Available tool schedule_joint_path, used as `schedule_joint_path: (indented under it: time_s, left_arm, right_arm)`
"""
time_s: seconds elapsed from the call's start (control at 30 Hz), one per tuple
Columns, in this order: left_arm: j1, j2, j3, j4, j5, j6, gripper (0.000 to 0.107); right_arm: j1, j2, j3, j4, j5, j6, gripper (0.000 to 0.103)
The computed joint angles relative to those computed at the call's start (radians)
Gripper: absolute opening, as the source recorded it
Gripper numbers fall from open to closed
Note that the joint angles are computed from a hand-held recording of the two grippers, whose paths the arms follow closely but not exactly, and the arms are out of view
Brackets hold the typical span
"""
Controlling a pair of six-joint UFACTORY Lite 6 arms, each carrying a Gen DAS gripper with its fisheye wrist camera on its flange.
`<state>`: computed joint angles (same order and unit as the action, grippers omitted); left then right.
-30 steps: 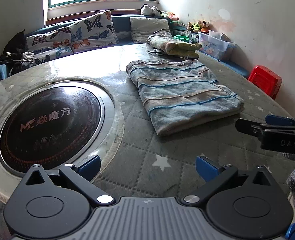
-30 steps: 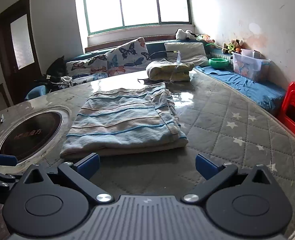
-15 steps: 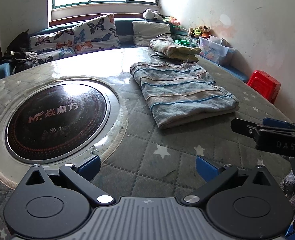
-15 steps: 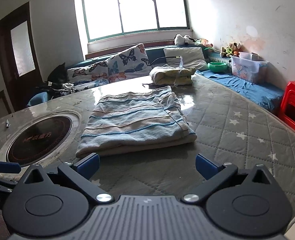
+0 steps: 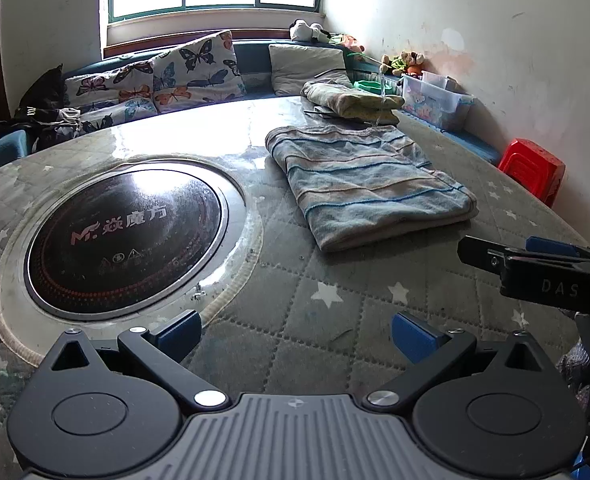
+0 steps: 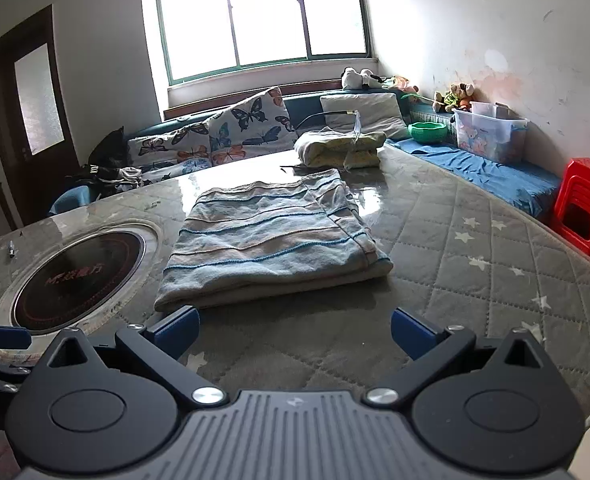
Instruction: Fold clothes
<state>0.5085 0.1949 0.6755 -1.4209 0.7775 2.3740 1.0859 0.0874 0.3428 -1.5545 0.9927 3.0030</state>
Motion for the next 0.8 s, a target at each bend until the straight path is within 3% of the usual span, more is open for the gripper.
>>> schedule_joint_path:
  time_s: [0.8]
  left_arm:
    - [-0.102, -0.026, -0.019, -0.068, -0.069, 0.017, 0.103]
  right_arm:
    - [-0.059, 0.003, -0.001, 0.019, -0.048, -0.085, 0.103]
